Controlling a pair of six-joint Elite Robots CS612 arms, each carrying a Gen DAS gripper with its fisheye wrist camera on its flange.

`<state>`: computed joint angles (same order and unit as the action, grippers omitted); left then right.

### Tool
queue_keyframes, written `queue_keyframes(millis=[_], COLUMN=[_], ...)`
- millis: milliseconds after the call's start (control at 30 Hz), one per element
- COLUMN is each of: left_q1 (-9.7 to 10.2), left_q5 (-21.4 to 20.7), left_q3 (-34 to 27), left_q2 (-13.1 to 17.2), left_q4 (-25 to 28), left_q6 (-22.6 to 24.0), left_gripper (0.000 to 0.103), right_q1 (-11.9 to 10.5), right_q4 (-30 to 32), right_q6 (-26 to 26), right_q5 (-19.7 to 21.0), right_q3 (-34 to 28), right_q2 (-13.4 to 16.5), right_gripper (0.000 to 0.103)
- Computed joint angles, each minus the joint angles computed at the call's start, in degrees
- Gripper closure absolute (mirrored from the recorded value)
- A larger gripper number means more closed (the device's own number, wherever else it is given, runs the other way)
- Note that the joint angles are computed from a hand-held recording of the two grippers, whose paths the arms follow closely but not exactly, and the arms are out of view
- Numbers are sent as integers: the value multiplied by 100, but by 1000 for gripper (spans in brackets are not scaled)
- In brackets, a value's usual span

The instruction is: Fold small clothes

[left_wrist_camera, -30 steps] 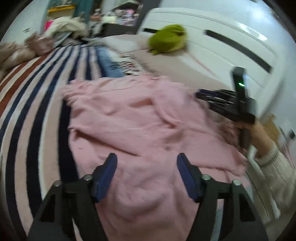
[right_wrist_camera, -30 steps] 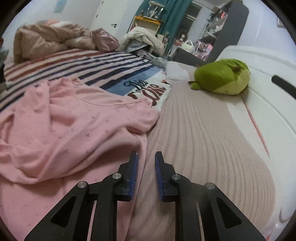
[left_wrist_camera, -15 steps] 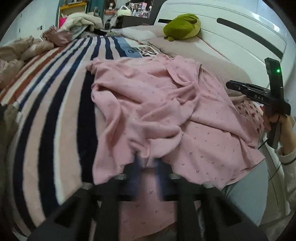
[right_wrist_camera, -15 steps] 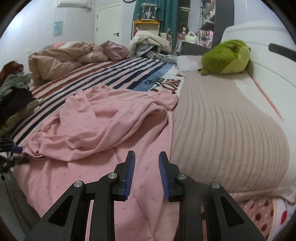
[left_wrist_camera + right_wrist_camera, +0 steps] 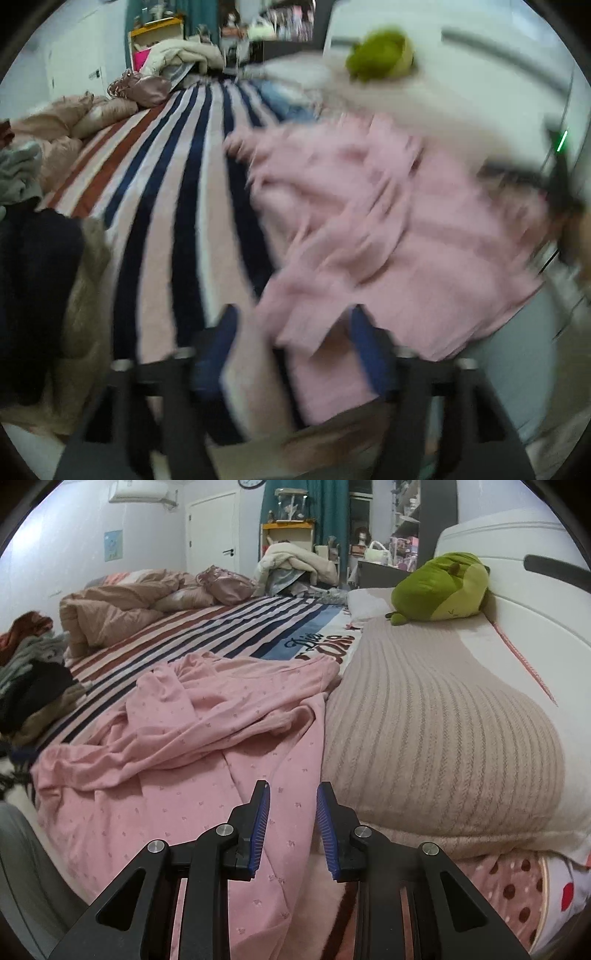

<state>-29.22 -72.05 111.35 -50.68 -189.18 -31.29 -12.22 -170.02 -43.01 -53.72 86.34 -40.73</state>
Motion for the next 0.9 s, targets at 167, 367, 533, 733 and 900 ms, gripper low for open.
queue_keyframes(millis=[167,367,533,733,900], left_q1=[127,409,514,506,567], left_q5=[-242,-1267,-1688,-903,-462], left_q3=[-533,-1915,-2869,-2923,-2940], left_q2=[228,940,1471,1509,1506], left_q4=[-335,438,1308,1113,1179], left_q6=[202,700,822,755,643], left_gripper=[36,36,77,102,101], right_q1=[175,589,824,842,730], right_q4=[-56,-153,-603,-1117,-1229], right_q6=[-393,-1363,-1718,-1114,-653], right_q5=[-354,-1247,-1951,-2077,-1800], right_q3=[-262,-814,-1265,-1581,-1542], right_q2=[107,485,911,1113,1064], right_gripper=[57,50,46,86,88])
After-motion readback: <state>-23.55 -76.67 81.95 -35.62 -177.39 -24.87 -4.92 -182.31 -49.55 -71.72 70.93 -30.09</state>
